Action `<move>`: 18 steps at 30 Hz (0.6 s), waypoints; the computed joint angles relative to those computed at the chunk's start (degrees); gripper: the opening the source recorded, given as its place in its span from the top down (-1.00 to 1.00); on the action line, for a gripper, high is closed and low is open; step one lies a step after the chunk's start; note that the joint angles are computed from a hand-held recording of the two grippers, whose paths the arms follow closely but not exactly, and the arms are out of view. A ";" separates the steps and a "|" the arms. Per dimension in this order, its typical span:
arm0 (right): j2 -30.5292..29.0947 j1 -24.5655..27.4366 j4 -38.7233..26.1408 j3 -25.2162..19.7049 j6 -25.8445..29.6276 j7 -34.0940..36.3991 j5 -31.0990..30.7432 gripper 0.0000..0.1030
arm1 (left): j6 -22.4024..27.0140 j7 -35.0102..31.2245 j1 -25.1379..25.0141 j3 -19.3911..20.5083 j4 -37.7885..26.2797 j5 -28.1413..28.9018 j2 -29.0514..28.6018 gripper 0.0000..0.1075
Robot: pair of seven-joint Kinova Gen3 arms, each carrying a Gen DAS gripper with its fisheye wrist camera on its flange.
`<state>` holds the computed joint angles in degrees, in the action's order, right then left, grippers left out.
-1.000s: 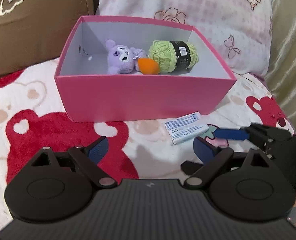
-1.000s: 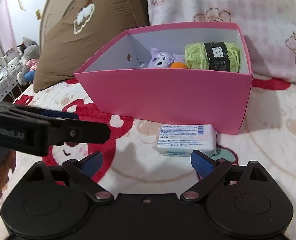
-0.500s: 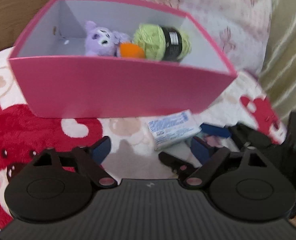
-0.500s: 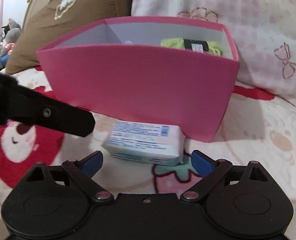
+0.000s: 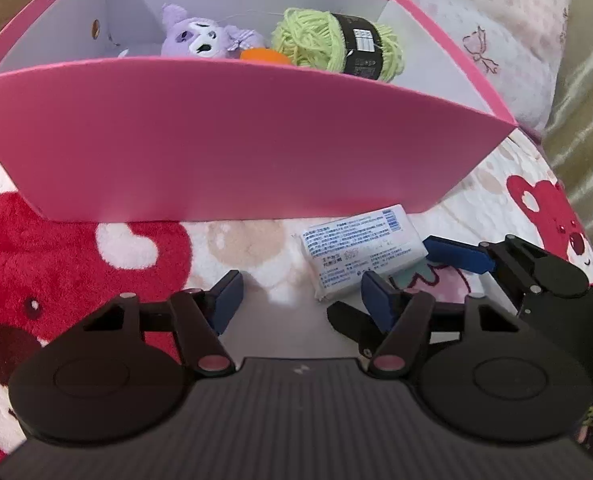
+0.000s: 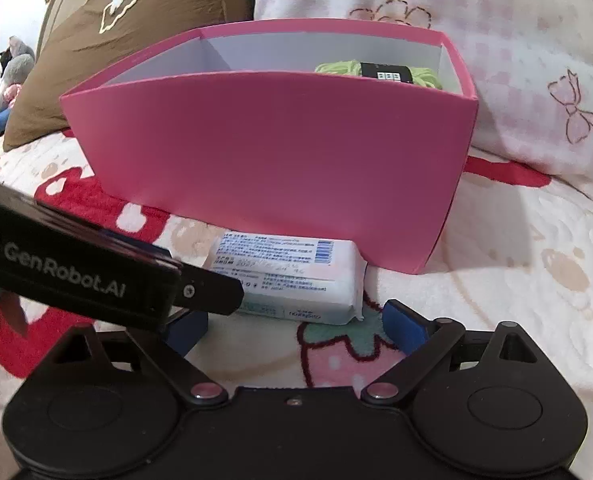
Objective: Organize objects
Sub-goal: 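Close the right tool on the white soap bar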
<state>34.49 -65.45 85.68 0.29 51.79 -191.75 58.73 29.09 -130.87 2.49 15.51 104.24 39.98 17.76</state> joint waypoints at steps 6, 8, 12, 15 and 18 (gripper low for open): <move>-0.74 -0.35 1.48 0.30 -1.37 -2.77 2.16 -0.61 | -1.20 -8.34 -3.58 3.35 1.52 9.17 -0.16 0.10; -0.71 -0.58 1.36 0.04 -0.88 -2.54 2.72 -0.54 | -0.42 -10.23 -3.88 3.34 1.45 11.55 0.25 0.25; -0.21 -0.19 0.59 -0.55 -0.12 -1.27 2.08 -0.49 | -0.21 -8.87 -1.60 1.21 1.06 10.34 0.21 0.32; -1.13 0.20 1.29 -0.75 -1.43 -1.93 1.79 -0.49 | 3.51 -7.42 -2.49 0.24 0.35 10.74 0.18 0.32; -3.24 1.66 4.05 -1.00 -7.11 -6.12 1.24 -0.62 | 7.93 -5.35 -3.45 -1.17 -0.13 11.71 0.20 0.32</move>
